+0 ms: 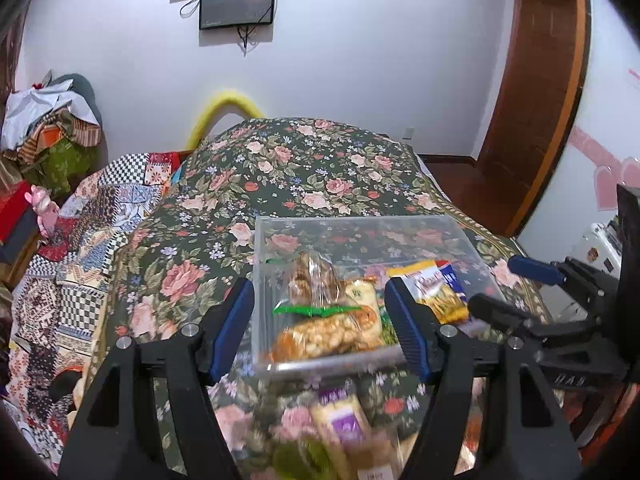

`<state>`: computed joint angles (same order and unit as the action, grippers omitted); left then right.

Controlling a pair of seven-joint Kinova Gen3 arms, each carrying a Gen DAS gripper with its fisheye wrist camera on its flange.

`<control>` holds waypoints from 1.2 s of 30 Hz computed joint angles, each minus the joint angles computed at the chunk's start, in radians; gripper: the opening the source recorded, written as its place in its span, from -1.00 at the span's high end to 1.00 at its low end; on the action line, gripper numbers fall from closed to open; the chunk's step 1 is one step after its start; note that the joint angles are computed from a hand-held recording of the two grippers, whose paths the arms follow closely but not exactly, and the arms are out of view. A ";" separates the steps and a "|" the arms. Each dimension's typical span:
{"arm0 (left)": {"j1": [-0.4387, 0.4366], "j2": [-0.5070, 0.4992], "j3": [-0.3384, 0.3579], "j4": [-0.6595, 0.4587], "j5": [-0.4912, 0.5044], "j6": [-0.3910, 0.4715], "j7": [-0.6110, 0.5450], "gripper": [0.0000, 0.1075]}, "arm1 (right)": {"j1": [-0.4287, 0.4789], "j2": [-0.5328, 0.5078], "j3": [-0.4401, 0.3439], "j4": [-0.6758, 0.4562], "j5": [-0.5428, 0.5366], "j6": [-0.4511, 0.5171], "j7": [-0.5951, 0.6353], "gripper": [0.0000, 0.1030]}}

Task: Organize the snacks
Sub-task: 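Place both bags into the clear box and open both tools, then move both tools back toward the remaining snack pile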

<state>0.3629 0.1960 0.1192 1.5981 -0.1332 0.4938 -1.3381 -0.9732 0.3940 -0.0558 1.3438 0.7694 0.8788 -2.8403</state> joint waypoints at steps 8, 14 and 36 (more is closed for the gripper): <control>-0.047 -0.118 0.036 0.102 0.108 0.024 -0.088 -0.27 | -0.060 -0.081 -0.030 0.096 0.097 0.042 -0.136 -0.51; -0.053 -0.170 0.048 0.174 0.138 0.052 -0.101 -0.27 | -0.071 -0.131 -0.096 0.174 0.144 0.084 -0.232 -0.53; -0.002 -0.119 0.078 0.310 0.172 0.059 -0.092 0.00 | -0.020 -0.111 -0.147 0.322 -0.016 -0.073 -0.294 -0.53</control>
